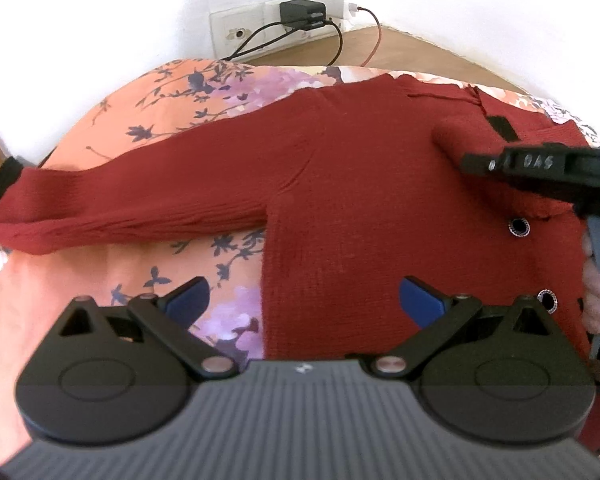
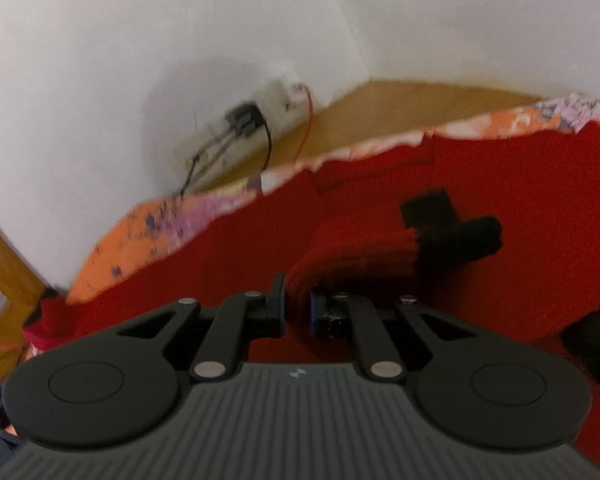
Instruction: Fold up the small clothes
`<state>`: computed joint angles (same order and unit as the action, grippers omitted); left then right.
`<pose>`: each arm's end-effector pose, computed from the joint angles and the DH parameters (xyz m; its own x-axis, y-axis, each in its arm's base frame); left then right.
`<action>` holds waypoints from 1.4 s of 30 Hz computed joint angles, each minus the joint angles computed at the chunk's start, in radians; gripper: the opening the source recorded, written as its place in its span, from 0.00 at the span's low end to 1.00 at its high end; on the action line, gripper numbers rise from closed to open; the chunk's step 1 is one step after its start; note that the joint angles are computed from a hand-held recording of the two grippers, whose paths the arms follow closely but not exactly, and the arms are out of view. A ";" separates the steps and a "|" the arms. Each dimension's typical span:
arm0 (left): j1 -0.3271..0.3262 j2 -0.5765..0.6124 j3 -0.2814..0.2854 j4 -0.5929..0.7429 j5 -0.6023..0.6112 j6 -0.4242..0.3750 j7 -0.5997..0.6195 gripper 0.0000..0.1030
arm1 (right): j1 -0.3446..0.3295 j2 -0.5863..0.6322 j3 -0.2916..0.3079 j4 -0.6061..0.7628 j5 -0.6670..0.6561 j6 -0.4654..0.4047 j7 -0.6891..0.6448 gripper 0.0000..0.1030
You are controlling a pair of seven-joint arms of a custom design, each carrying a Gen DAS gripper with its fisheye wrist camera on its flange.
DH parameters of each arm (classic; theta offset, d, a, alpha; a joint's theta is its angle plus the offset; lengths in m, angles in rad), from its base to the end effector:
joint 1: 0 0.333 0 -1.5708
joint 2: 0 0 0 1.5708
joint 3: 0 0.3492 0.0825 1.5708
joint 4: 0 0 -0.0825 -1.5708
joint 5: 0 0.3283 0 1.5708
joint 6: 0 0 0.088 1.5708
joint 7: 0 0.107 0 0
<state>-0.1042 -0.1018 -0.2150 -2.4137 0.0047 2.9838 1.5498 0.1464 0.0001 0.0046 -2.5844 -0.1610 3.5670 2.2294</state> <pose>0.4550 -0.1539 0.4979 -0.3001 -0.9538 -0.0121 -0.7455 0.2425 -0.6208 0.4544 0.0893 0.4601 -0.0925 -0.8941 -0.4383 -0.5819 0.4057 -0.7048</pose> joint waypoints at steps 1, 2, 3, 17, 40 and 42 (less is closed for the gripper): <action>-0.003 0.001 0.004 0.000 -0.009 -0.001 0.012 1.00 | -0.003 0.009 -0.002 0.012 -0.031 -0.020 0.025 0.12; -0.008 0.002 0.010 0.000 -0.022 -0.001 0.029 1.00 | -0.006 0.004 -0.004 0.016 -0.066 -0.051 0.054 0.14; -0.012 0.004 0.013 0.001 -0.034 -0.001 0.044 1.00 | -0.010 0.019 -0.004 0.029 -0.095 -0.062 0.081 0.19; -0.093 0.024 0.029 0.037 -0.281 0.022 0.329 1.00 | 0.015 -0.148 0.022 -0.042 -0.055 -0.154 0.137 0.69; -0.295 0.234 0.105 0.267 0.333 0.037 -0.244 1.00 | 0.056 -0.468 -0.259 -0.215 0.016 -0.319 -0.028 0.76; -0.340 0.259 0.149 0.293 0.450 0.040 -0.346 1.00 | 0.075 -0.468 -0.286 -0.226 0.030 -0.309 -0.046 0.77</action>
<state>-0.4446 0.1567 -0.0665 -2.1204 0.4545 3.0238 1.2039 0.2211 -0.4675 -0.2810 -2.8100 -0.1313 3.2583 2.1839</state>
